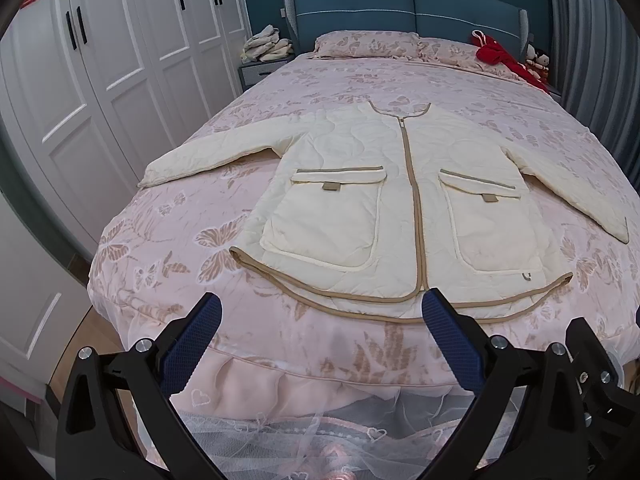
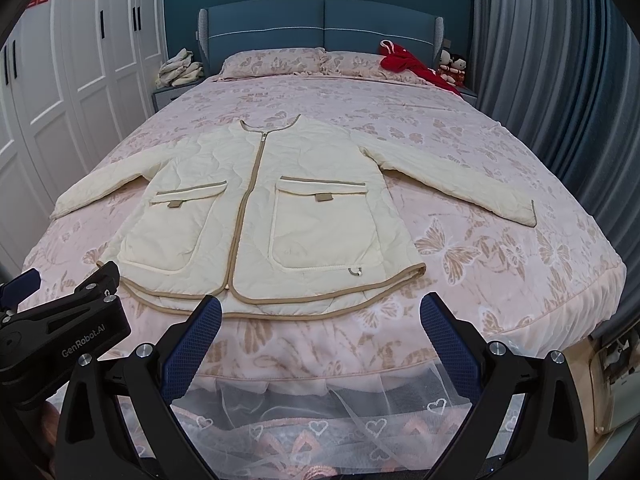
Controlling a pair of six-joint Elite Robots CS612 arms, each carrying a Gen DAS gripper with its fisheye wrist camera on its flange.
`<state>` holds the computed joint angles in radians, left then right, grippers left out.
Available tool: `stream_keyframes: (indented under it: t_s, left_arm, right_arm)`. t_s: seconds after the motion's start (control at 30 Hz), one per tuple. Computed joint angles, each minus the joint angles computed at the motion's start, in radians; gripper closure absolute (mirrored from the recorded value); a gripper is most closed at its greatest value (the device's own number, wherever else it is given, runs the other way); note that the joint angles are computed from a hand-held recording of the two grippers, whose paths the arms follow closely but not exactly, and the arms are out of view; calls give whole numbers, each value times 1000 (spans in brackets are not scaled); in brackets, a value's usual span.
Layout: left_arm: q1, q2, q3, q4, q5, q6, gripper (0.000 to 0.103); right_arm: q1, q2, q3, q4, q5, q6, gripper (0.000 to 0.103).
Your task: Fold large clothes
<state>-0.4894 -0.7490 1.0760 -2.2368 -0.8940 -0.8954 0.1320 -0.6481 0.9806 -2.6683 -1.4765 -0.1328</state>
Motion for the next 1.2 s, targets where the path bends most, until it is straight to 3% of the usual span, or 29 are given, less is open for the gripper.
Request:
stream_keyframes:
  t_s: [0.63, 0.9, 1.07, 1.13, 1.2]
  left_arm:
    - [0, -3, 2, 10, -4, -8, 5]
    - [11, 2, 9, 33, -43, -32, 5]
    - [30, 23, -17, 26, -88, -17, 5]
    - [42, 35, -32, 20, -109, -13, 5]
    - [55, 47, -46, -1, -131, -4, 5]
  right_arm:
    - [1, 0, -1, 7, -2, 1, 5]
    - [-3, 20, -27, 49, -10, 15, 5]
    - [-24, 72, -112, 112, 22, 58, 5]
    - [-42, 114, -184, 142, 46, 91, 5]
    - [-64, 189, -321, 210, 57, 149, 5]
